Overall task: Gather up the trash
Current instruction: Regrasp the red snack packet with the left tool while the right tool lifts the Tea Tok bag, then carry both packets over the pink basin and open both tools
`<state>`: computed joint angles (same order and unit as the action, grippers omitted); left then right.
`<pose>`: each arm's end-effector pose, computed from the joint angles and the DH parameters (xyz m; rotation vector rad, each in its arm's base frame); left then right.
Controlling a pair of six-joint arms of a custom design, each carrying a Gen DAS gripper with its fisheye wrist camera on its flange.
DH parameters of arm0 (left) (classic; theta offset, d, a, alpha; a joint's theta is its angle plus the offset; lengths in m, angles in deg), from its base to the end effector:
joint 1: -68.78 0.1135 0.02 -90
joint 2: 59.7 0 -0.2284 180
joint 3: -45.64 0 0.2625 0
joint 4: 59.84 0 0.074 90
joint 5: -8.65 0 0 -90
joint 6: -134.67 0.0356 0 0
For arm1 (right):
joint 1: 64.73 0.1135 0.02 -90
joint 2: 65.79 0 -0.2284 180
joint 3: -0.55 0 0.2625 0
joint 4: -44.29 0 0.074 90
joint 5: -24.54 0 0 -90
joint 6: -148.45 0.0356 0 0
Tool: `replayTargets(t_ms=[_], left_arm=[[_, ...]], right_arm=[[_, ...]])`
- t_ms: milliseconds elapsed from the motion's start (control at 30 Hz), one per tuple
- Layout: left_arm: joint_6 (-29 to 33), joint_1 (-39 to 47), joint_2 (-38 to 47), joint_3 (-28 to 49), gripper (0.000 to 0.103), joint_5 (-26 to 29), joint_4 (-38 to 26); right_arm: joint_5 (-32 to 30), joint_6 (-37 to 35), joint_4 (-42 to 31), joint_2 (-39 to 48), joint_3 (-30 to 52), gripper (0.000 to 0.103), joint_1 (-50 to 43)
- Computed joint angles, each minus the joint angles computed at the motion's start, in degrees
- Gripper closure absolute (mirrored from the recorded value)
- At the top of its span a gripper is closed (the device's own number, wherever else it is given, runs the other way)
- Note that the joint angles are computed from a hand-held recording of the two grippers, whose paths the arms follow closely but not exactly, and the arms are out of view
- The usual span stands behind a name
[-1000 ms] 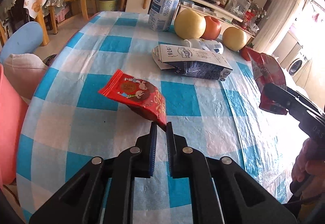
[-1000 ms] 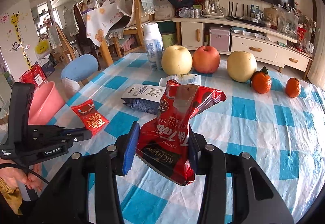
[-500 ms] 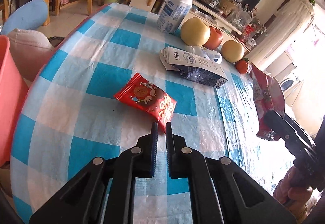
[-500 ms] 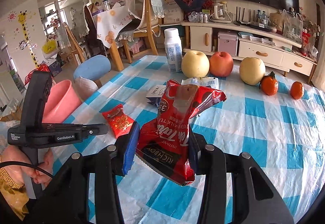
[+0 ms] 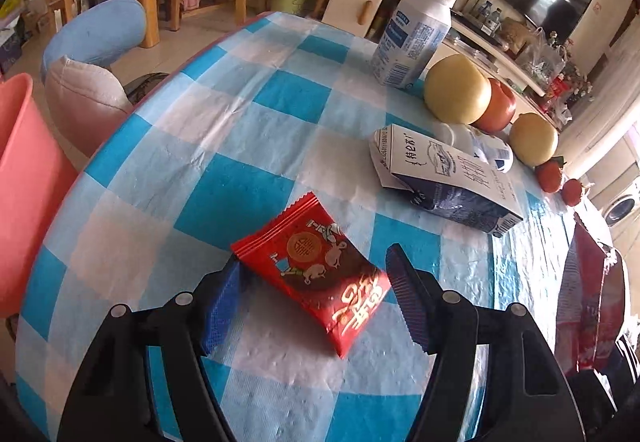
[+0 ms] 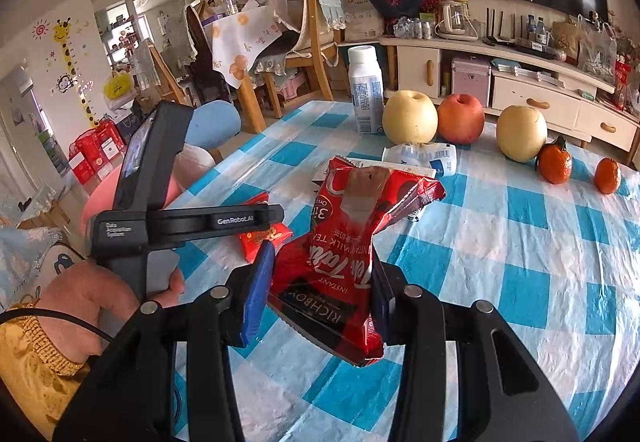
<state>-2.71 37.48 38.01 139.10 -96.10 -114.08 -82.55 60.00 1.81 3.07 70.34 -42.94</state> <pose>0.3201 -0.1840 0.2279 -0.4490 2.5126 -0.2008 0.2570 0.1140 0.2591 -0.5605 2.2503 0.5511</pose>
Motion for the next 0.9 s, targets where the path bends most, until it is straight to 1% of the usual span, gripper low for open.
replayTargets(t_ms=[33,67,100,133,167,233,333,433,567,667,833,900], left_arm=[[0.0,-0.3,1.5,1.8,0.038,-1.0,-1.2],[0.2,-0.6,2.1,2.5,0.046,-1.9,-1.7],[0.3,-0.7,2.2,2.6,0.051,-2.1,-1.5],[0.3,-0.7,2.4,2.8,0.06,-2.2,-1.4],[0.5,-0.8,2.6,3.1,0.065,-2.4,-1.8],[0.9,-0.7,1.7,1.9,0.071,-1.1,-0.6],[0.7,-0.2,-0.7,-0.8,0.073,0.7,1.0],[0.2,1.0,-5.3,-5.2,0.074,2.5,3.4],[0.5,2.6,-13.1,-10.1,0.074,2.0,4.9],[1.0,4.2,-19.6,-12.9,0.074,0.1,3.8],[2.8,9.0,-30.3,-15.6,0.074,-2.9,-0.7],[3.9,12.2,-34.4,-16.4,0.074,-2.6,-2.4]], right_arm=[[-0.6,0.0,-0.3,-0.1,-0.1,0.058,-0.5],[-1.1,0.0,-0.4,-0.1,0.0,0.058,-1.0],[-1.9,0.1,-0.5,-0.1,0.0,0.058,-1.6],[-2.5,0.3,-0.7,-0.1,0.0,0.058,-2.0],[-3.0,0.4,-0.8,-0.1,0.0,0.058,-2.4],[-3.3,0.6,-1.1,-0.4,-0.2,0.058,-2.6],[-4.1,1.1,-1.4,-1.0,-0.4,0.058,-2.4],[-3.1,1.3,-1.4,-1.9,-0.6,0.058,-0.6],[-2.2,1.6,-1.3,-1.7,-0.1,0.058,2.0],[-0.4,2.9,-1.0,-1.1,0.7,0.058,5.5],[2.4,4.8,0.3,2.0,4.0,0.058,13.1],[3.7,6.0,1.0,3.9,5.9,0.058,16.6]])
